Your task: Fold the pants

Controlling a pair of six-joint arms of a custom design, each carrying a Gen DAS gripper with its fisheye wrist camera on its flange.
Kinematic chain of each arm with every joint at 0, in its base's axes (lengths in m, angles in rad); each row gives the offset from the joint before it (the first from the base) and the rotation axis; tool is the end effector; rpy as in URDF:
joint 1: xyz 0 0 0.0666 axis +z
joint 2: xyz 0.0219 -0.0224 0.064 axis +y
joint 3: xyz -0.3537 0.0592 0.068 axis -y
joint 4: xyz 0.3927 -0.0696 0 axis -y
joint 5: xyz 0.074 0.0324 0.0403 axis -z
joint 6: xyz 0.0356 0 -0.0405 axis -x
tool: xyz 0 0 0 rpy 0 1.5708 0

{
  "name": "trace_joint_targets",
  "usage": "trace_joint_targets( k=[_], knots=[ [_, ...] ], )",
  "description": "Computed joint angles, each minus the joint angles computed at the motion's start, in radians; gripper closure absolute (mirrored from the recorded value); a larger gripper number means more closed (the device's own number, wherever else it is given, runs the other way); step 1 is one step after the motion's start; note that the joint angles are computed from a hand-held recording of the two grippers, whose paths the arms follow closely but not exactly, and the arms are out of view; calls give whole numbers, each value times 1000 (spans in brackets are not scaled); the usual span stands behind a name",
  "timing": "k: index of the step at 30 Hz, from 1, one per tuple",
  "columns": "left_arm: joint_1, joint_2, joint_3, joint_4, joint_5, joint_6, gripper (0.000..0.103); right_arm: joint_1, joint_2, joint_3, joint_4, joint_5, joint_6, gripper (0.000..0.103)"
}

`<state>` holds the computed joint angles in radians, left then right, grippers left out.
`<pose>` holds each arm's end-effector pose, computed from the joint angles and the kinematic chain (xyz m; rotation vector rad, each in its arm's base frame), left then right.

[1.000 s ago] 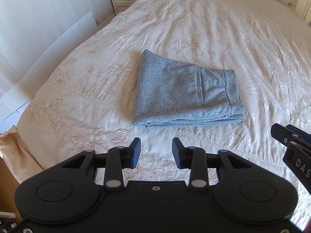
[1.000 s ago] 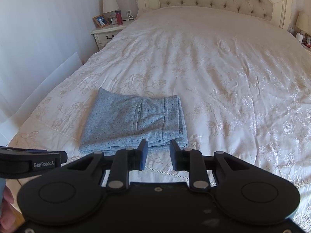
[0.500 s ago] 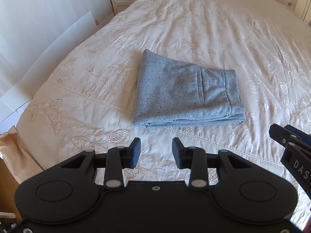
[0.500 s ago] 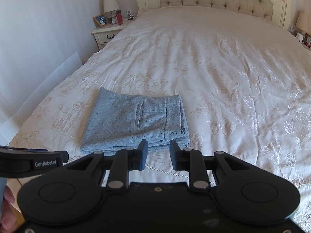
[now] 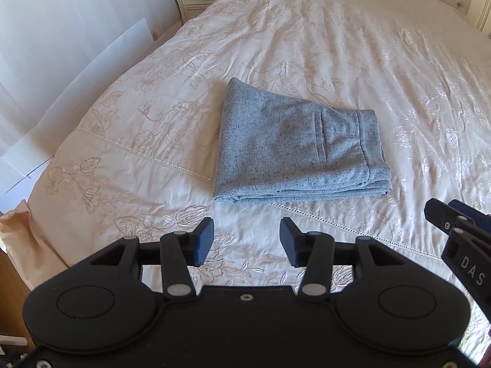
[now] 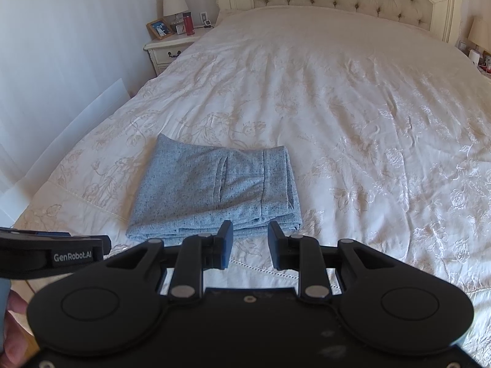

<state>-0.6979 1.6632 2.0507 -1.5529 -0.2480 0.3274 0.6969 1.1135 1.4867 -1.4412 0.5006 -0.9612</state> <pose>0.4102 -0.3332 0.5251 0.4245 2.6362 0.0209 0.2742 0.2067 0.5289 0.4809 2.4004 0.0407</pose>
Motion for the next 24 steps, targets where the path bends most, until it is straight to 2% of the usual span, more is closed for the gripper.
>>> trace_joint_targets(
  k=[8, 24],
  knots=[
    [-1, 11, 12, -12, 12, -11, 48, -3, -1, -6, 6, -8, 0, 76],
    [-35, -11, -7, -30, -12, 26, 48, 12, -35, -25, -31, -2, -10, 76]
  ],
)
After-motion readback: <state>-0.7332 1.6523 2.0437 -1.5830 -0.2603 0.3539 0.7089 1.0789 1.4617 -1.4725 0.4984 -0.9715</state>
